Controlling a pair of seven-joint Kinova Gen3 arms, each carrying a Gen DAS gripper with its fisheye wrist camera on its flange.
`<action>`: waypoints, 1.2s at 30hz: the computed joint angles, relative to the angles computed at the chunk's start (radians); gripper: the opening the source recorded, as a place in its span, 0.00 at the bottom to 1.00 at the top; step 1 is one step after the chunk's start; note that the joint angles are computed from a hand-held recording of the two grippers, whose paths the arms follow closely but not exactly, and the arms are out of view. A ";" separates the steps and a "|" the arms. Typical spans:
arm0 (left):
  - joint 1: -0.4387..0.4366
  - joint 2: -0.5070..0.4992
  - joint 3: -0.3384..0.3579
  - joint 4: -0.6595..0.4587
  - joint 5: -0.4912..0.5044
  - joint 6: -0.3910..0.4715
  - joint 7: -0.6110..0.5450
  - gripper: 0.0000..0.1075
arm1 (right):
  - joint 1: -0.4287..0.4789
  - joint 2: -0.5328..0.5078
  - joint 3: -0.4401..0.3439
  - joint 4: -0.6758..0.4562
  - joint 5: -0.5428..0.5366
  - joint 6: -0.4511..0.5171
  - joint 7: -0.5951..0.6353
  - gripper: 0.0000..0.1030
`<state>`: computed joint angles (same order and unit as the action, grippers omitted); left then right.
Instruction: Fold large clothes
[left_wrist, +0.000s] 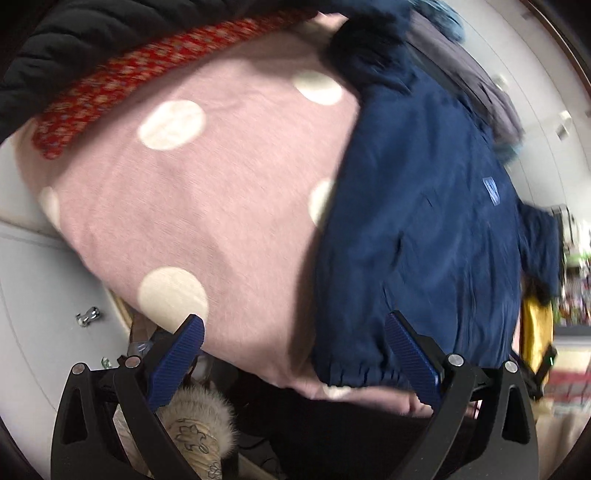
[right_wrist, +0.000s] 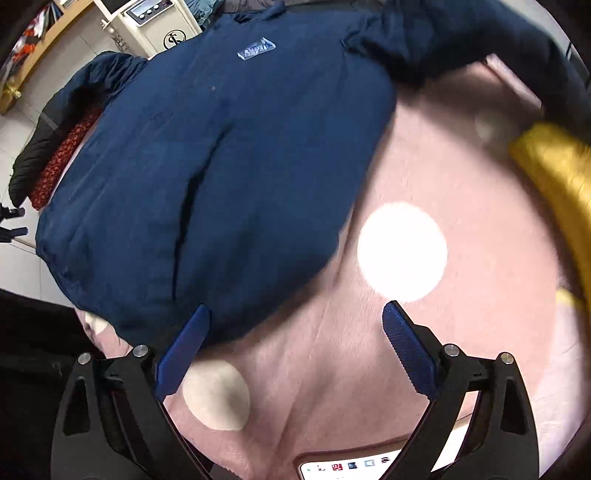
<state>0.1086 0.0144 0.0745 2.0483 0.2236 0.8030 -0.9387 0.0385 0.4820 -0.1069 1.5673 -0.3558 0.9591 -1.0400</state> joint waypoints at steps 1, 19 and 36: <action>-0.016 0.016 0.018 0.012 0.040 -0.027 -0.041 0.90 | 0.010 0.014 -0.009 -0.003 -0.005 0.004 0.004 0.91; 0.075 0.177 0.054 -0.260 0.042 -0.030 -0.109 0.16 | 0.145 0.112 -0.165 -0.324 -0.221 0.267 -0.234 0.11; 0.125 0.290 -0.011 -0.243 -0.116 0.150 0.135 0.61 | -0.086 0.047 0.017 -0.147 0.169 0.383 -0.482 0.55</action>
